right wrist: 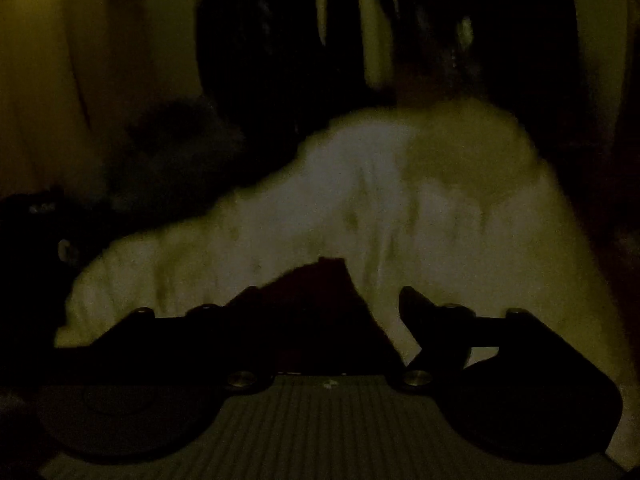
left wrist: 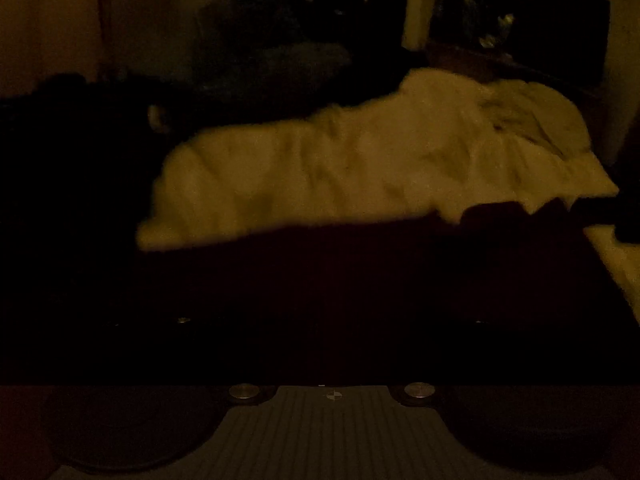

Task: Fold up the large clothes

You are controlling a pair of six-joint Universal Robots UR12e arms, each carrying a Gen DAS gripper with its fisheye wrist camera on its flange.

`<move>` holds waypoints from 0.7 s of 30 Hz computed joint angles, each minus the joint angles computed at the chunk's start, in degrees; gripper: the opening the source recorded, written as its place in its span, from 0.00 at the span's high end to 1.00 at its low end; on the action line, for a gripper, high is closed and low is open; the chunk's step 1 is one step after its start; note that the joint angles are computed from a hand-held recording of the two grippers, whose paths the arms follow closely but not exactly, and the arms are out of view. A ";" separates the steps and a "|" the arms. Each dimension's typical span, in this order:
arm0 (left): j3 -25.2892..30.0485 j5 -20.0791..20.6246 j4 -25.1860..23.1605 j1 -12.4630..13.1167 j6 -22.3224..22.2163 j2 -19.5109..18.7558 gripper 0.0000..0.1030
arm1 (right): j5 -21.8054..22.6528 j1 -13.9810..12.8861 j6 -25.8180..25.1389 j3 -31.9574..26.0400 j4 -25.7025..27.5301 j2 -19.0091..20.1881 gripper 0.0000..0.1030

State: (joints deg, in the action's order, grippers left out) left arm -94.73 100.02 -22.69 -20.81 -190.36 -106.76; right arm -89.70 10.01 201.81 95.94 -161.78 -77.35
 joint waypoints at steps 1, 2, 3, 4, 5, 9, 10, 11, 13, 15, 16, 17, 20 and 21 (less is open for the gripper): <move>-1.42 -1.40 -0.20 0.57 -0.53 1.02 0.00 | 2.32 -0.79 2.06 1.55 -0.14 -0.59 0.27; -2.56 -1.99 -0.47 1.06 -1.92 1.78 0.00 | 4.51 -1.77 4.42 3.51 -0.73 -1.43 0.24; -3.26 -2.05 -1.34 1.41 -3.96 2.37 0.00 | 6.59 -2.83 6.92 5.26 -1.02 -2.30 0.22; -3.79 -2.40 -2.85 1.97 -6.27 2.98 0.00 | 8.35 -3.95 9.32 6.94 -0.78 -3.38 0.19; -4.29 -3.28 -3.71 2.60 -8.48 3.57 0.00 | 10.16 -5.31 12.02 8.54 0.41 -4.73 0.19; -6.18 -5.97 -3.29 3.91 -12.13 6.68 0.00 | 17.13 -10.47 22.05 13.34 3.51 -10.35 0.19; -6.38 -5.77 -3.87 3.82 -12.13 7.52 0.00 | 17.90 -11.57 23.45 14.46 3.40 -11.83 0.19; -6.74 -5.97 -4.04 3.78 -11.75 8.43 0.00 | 17.49 -12.39 24.58 15.44 3.47 -13.25 0.16; -7.53 -7.05 -4.03 3.65 -10.13 9.99 0.00 | 14.50 -13.44 26.26 17.78 3.58 -16.55 0.12; -8.41 -7.73 -5.25 3.31 -6.98 11.61 0.00 | 14.01 -14.33 27.04 19.99 4.14 -18.92 0.11; -9.10 -7.44 -5.88 2.98 -5.60 12.45 0.00 | 15.38 -14.76 27.31 21.08 4.72 -19.72 0.11; -9.34 -6.75 -7.09 2.64 -4.42 12.93 0.00 | 17.16 -15.26 27.83 22.37 4.60 -20.36 0.11; -10.83 -3.81 -11.11 2.04 -3.33 14.96 0.00 | 19.37 -14.92 33.79 25.91 0.69 -20.70 0.13; -11.74 -3.15 -11.41 2.10 -4.24 15.84 0.00 | 17.87 -14.38 35.22 26.94 -1.17 -20.98 0.15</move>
